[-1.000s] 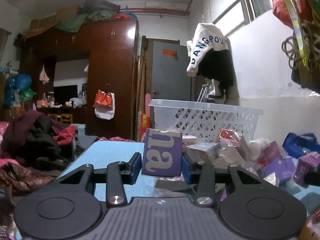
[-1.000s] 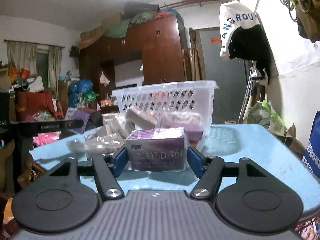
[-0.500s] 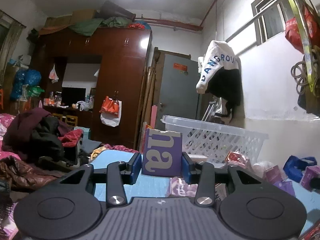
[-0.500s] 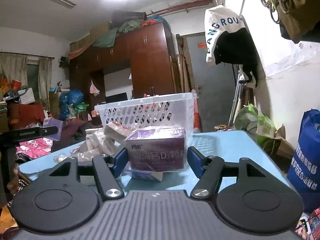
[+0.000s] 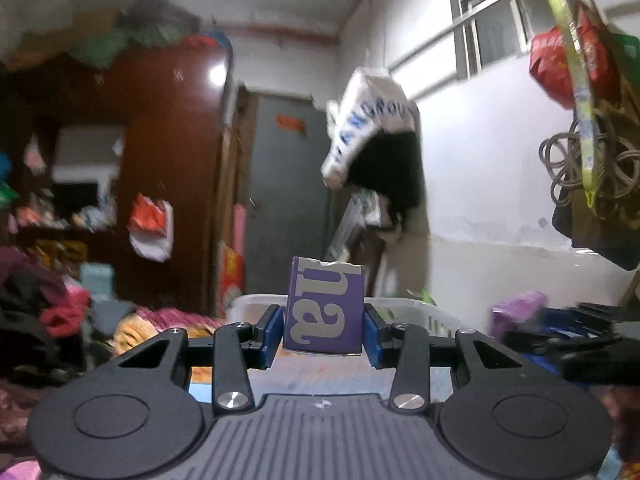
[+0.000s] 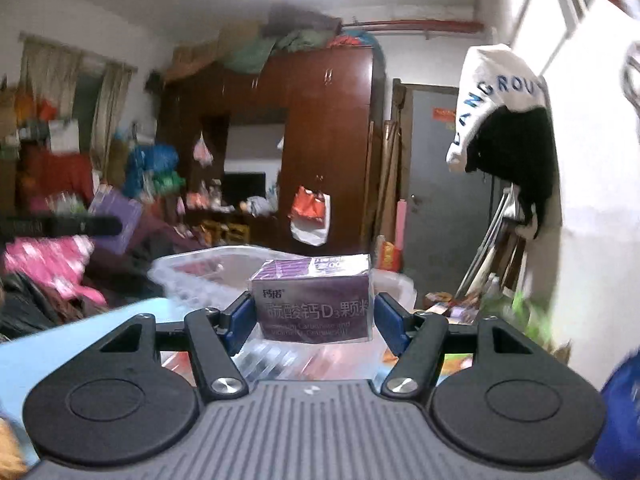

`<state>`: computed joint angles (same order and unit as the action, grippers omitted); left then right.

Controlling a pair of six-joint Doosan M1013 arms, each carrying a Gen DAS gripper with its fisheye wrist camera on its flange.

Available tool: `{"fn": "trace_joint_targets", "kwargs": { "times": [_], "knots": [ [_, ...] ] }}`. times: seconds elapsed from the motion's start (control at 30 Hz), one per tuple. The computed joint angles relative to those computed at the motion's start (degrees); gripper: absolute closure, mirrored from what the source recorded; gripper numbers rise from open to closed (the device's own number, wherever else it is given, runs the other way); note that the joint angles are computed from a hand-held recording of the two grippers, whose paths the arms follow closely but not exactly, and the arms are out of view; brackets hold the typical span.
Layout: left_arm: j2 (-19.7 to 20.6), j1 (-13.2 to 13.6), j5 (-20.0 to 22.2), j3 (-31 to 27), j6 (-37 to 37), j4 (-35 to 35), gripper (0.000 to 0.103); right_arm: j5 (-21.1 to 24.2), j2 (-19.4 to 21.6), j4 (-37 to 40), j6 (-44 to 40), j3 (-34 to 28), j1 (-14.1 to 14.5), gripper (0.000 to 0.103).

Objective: Organize objects
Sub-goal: 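Carry both purple boxes over the white basket and release them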

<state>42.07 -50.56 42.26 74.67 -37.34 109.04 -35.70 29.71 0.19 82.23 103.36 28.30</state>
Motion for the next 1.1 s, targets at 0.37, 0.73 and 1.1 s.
{"fn": "trace_joint_targets", "kwargs": {
  "times": [0.37,0.73,1.1],
  "knots": [
    [9.9,3.67,-0.99,-22.21,33.44,-35.17,0.041,17.67,5.17,-4.54,4.94,-13.35,-0.66,0.022],
    [1.03,-1.27,2.22,0.1,5.54,-8.46,0.001,3.69,-0.4,-10.0,12.2,2.94,-1.66,0.0],
    [0.87,-6.65,15.1,12.09,-11.23,-4.08,0.003,-3.88,-0.64,-0.76,8.38,13.55,2.01,0.0]
  ]
}}
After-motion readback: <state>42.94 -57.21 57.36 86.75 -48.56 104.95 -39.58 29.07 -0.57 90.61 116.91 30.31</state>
